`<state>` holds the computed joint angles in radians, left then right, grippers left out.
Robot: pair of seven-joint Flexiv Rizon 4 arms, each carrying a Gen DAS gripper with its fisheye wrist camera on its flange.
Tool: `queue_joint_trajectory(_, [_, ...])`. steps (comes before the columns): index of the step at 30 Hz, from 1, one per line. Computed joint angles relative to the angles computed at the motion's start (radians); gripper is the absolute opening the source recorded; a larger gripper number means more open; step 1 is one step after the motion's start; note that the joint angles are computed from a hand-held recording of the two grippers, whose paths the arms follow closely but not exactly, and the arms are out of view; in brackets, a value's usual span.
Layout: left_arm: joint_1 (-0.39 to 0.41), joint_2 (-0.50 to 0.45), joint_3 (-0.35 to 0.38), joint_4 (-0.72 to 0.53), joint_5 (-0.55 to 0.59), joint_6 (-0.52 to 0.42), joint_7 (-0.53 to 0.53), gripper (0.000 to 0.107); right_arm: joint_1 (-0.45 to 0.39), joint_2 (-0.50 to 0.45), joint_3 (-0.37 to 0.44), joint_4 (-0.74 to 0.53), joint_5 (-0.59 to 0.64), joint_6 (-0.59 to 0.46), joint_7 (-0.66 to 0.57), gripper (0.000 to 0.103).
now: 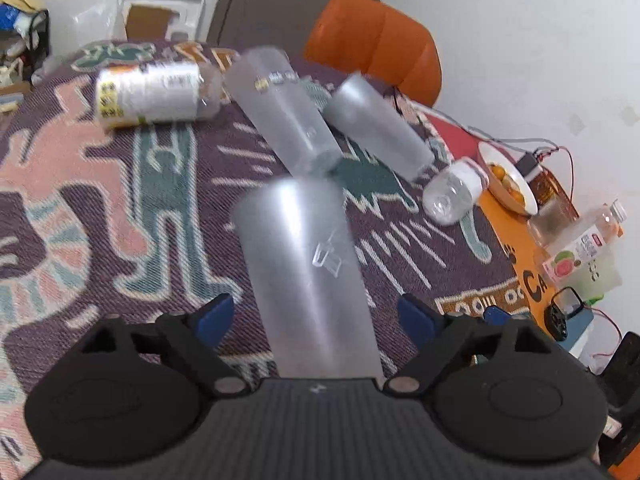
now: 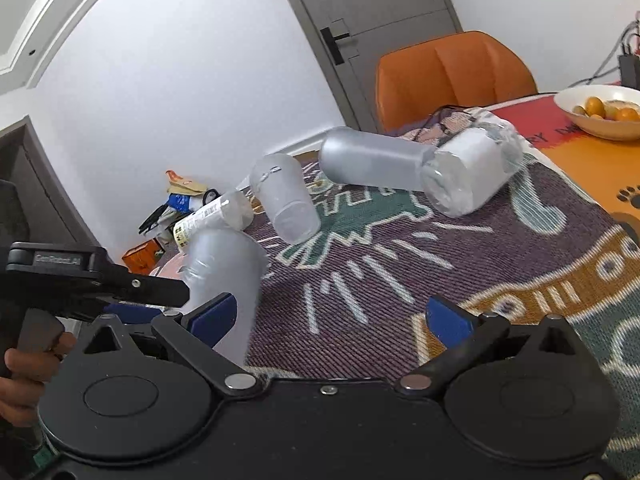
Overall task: Flip cup upright
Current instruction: 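Lift the frosted cup with the left gripper and carry it toward the right gripper, then grasp the frosted cup with the right gripper while the left gripper releases it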
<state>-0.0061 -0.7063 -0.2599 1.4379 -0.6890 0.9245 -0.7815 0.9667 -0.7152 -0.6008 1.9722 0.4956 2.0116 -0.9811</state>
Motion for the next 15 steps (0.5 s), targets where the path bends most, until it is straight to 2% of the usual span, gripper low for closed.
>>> queue_joint_trajectory(4, [0.033, 0.018, -0.036, 0.045, -0.080, 0.070, 0.035, 0.090, -0.034, 0.010, 0.025, -0.040, -0.066, -0.029, -0.020, 0.103])
queue_joint_trajectory(12, [0.094, 0.040, -0.103, 0.124, -0.271, 0.203, 0.142, 0.097, -0.187, 0.028, 0.170, -0.146, -0.246, -0.114, -0.025, 0.103])
queue_joint_trajectory(15, [0.098, 0.042, -0.116, 0.144, -0.344, 0.270, 0.194, 0.097, -0.297, 0.036, 0.284, -0.189, -0.342, -0.157, -0.008, 0.103])
